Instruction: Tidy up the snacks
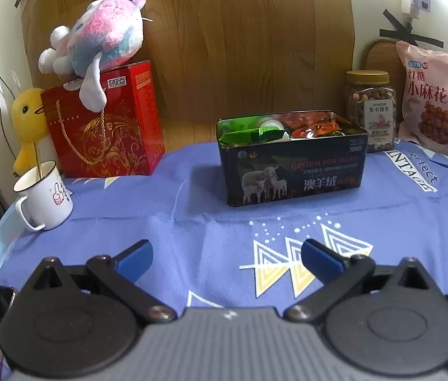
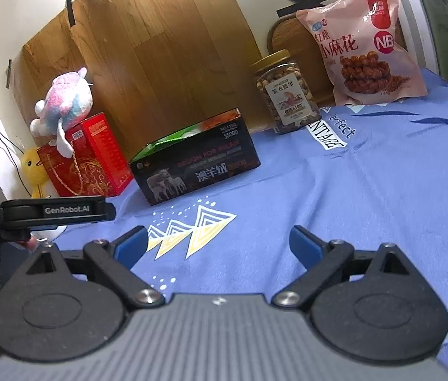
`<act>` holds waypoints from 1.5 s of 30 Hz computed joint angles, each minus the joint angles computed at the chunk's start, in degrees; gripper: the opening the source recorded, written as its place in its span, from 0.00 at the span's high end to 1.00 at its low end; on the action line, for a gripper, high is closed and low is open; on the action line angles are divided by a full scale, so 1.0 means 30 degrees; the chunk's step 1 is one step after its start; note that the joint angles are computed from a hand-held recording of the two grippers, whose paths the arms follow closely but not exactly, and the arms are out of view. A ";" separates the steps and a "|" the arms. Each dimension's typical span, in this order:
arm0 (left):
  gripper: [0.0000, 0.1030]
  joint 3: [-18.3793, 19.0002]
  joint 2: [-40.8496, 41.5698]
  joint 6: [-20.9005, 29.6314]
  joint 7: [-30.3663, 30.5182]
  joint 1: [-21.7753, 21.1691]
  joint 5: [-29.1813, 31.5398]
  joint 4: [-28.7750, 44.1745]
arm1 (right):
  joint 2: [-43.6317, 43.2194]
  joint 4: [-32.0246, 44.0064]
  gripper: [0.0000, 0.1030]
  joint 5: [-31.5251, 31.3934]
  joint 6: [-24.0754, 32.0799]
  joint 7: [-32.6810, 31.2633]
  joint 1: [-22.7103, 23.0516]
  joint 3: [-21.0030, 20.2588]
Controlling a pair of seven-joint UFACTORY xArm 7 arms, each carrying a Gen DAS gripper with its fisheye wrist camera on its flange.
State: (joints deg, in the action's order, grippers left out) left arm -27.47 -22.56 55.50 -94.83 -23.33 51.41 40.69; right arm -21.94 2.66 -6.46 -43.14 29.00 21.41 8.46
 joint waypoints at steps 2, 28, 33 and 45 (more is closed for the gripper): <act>0.00 -0.0097 0.0139 0.0213 -0.0006 -0.0034 -0.0019 0.0150 | -0.0216 -0.0157 0.06 -0.0008 -0.0094 0.0045 -0.0043 -0.0084; 0.00 0.0633 0.0854 -0.0583 0.0200 -0.0491 -0.0279 0.0485 | -0.0602 -0.0078 0.05 0.0160 0.0438 0.0085 -0.0169 0.0048; 0.00 0.0546 0.0463 -0.1220 -0.0076 -0.0279 -0.0115 0.0183 | -0.1136 -0.0224 0.05 0.1646 0.1334 -0.0359 -0.0416 0.1093; 0.00 0.0552 0.1139 -0.2465 -0.0370 -0.0095 0.0206 0.0251 | -0.2358 -0.0975 0.05 0.3142 0.2268 -0.0217 -0.0569 0.1850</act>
State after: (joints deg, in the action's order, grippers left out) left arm -25.82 -19.14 48.11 -95.94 -23.62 52.03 41.45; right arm -29.01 -0.27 2.96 -36.33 28.35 19.71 14.01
